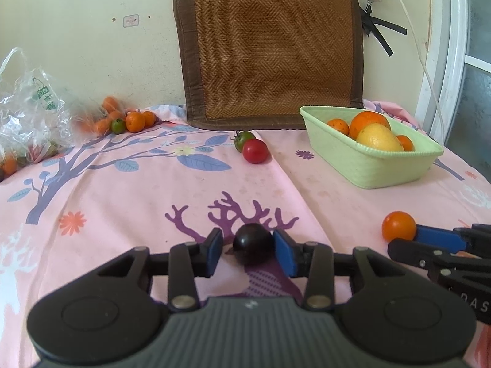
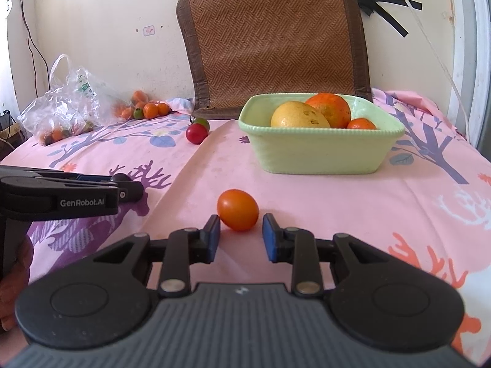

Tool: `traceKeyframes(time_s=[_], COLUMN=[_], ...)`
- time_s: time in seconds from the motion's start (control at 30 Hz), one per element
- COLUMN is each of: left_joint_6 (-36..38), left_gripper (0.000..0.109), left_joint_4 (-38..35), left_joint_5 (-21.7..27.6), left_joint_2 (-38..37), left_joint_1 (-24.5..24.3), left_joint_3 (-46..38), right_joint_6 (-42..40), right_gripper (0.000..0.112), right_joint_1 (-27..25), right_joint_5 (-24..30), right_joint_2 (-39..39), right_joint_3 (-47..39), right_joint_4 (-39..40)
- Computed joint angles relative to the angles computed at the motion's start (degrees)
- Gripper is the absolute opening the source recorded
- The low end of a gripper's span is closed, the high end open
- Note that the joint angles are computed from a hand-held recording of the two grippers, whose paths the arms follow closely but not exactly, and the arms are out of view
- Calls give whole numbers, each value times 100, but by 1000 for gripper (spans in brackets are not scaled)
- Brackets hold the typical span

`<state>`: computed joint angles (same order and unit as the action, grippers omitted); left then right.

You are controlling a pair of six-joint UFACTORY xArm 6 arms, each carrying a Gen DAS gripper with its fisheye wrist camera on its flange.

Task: Organize fruits
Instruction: 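Grasp the dark plum with the left gripper while the right approaches the orange tomato, then carry the plum over the basket and open the left gripper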

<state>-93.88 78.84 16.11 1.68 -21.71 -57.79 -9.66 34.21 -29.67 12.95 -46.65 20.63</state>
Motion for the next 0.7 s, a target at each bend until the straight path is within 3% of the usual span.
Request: traceKeyframes(time_s=[0.2, 0.3, 0.53, 0.6, 0.67, 0.7], left_joint_6=[-255, -563, -516, -395, -309, -264], left_gripper=[42, 43, 47, 43, 29, 28], left_joint_4=[180, 425, 294, 220, 212, 203], left_joint_5=[-294, -544, -565, -521, -470, -445], left_joint_2=[-26, -36, -11, -9, -15, -19], left_joint_1=[133, 242, 253, 217, 169, 147], left_joint_3=[35, 46, 35, 39, 44, 45], right_joint_6=[37, 273, 188, 213, 506, 574], right_gripper=[36, 49, 50, 50, 49, 40], right_joint_1=[4, -74, -46, -47, -166, -195], right_joint_5=[-4, 5, -6, -35, 9, 49], right_joint_2=[-8, -29, -27, -15, -9, -5], right_joint_3=[14, 60, 47, 31, 28, 16], right_joint_4=[-34, -433, -344, -336, -734, -843])
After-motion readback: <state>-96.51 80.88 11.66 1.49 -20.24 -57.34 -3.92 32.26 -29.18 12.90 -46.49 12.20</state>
